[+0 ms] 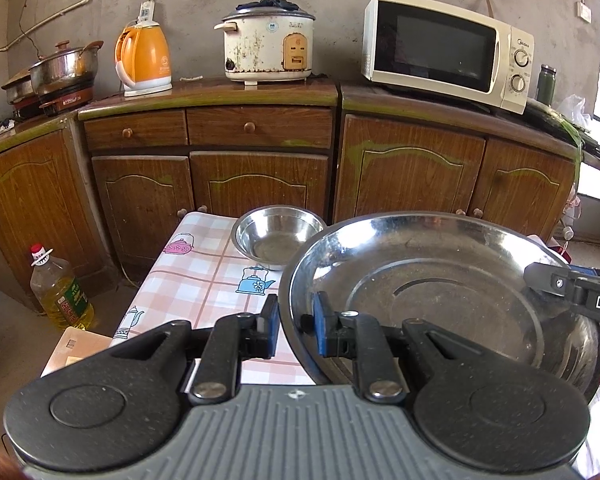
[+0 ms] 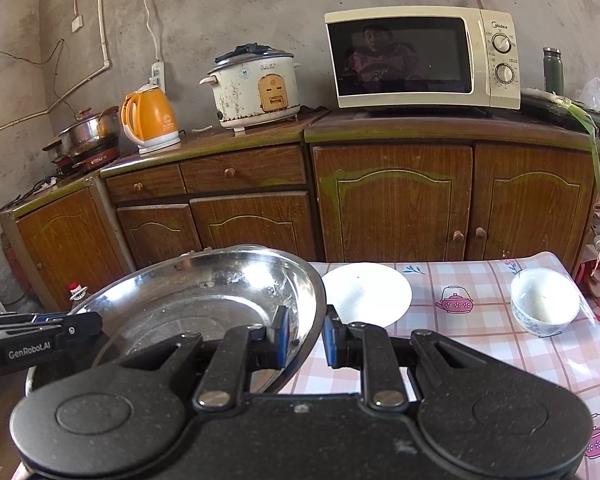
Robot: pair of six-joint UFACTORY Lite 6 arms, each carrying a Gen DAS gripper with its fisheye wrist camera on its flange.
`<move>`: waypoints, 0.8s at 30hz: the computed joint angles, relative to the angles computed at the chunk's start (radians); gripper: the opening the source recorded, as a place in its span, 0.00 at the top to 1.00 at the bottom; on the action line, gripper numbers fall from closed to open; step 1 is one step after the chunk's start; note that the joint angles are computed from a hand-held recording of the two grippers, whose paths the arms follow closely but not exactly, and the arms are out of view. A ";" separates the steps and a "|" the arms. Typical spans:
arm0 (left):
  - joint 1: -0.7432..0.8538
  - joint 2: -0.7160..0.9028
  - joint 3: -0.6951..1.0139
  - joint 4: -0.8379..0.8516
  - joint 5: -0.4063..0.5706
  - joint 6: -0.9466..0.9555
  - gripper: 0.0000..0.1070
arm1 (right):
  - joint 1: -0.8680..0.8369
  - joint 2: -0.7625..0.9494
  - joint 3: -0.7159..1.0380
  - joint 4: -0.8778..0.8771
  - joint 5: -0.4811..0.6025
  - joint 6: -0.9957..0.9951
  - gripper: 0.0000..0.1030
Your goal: Organize plates and bowls
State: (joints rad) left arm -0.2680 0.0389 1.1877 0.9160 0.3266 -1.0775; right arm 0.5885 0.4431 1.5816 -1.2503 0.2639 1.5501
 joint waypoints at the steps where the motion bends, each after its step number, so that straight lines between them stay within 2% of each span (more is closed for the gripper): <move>1: -0.001 -0.006 -0.006 0.002 0.002 -0.001 0.83 | 0.002 -0.003 -0.003 -0.001 0.000 0.002 0.77; 11: 0.005 -0.047 -0.046 -0.016 0.008 0.015 0.83 | 0.020 -0.031 -0.039 -0.038 -0.001 0.050 0.77; 24: -0.017 -0.083 -0.086 0.058 0.038 -0.062 0.83 | 0.022 -0.055 -0.085 -0.117 -0.022 0.141 0.77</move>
